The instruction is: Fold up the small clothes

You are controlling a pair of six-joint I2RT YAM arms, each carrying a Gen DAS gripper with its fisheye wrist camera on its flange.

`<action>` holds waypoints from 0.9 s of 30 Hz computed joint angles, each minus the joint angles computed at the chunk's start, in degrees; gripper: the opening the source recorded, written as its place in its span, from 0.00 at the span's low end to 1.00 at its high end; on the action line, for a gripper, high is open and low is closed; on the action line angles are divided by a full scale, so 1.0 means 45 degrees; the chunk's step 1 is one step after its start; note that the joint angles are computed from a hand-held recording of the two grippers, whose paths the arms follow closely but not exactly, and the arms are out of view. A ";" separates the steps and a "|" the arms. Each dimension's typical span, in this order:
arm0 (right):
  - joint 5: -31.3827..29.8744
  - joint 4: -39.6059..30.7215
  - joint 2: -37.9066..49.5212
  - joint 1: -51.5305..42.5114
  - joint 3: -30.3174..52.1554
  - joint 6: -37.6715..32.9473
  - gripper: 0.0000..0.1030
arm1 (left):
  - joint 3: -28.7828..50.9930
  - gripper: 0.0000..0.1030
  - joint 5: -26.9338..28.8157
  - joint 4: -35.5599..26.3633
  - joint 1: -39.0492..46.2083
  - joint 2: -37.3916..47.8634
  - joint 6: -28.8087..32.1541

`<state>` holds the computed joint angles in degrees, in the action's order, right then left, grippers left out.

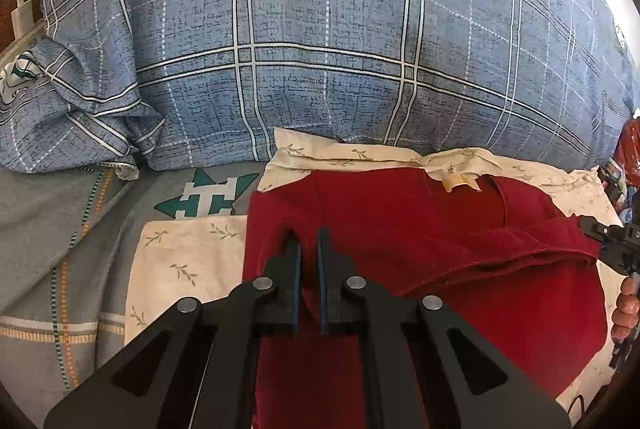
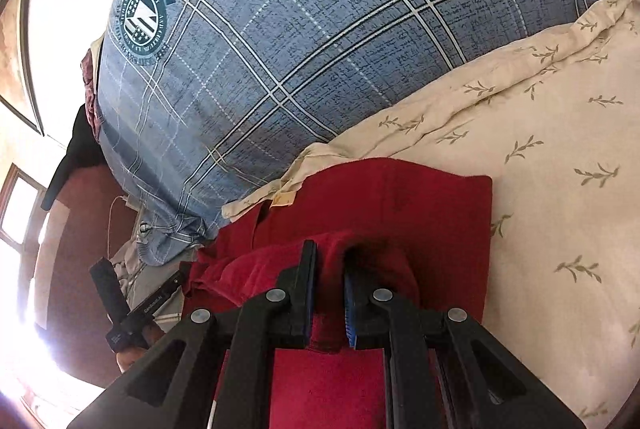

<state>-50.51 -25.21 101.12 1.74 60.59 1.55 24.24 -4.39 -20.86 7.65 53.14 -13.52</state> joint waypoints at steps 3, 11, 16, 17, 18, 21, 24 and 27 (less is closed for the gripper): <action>0.0003 0.0238 0.0282 0.0067 0.0113 0.0314 0.10 | 0.0176 0.05 -0.0014 0.0396 0.0066 0.0657 0.0001; -0.1013 -0.0277 0.0060 -0.0533 0.0122 0.0082 0.49 | 0.0236 0.09 0.1097 0.0679 0.0792 0.1067 -0.0170; -0.1481 -0.0778 -0.2135 -0.1430 -0.0917 -0.1167 0.55 | 0.0047 0.76 0.1038 -0.0581 0.0210 -0.1419 -0.0461; -0.1259 -0.1041 -0.2458 -0.1346 -0.1016 -0.1553 0.55 | -0.0065 0.76 0.0583 -0.0710 -0.0089 -0.2100 -0.0652; -0.0913 -0.1215 -0.2841 -0.1095 -0.1178 -0.1888 0.54 | -0.0045 0.76 0.0497 -0.0878 -0.0178 -0.2497 -0.0611; -0.0101 -0.1007 -0.3158 -0.0170 -0.1362 -0.1885 0.51 | 0.0219 0.76 0.0546 -0.1027 -0.0257 -0.2351 -0.0699; 0.1470 0.0139 -0.2905 0.1100 -0.1341 -0.1043 0.49 | 0.0315 0.76 0.0111 -0.0534 -0.0746 -0.1328 -0.0879; 0.2623 0.0821 -0.2121 0.2047 -0.0951 -0.0744 0.49 | 0.0272 0.76 -0.0298 0.0400 -0.0890 0.0063 -0.0909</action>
<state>-38.70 -21.52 91.57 10.95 56.31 -1.79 25.47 -5.73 -19.05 3.65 53.42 -17.61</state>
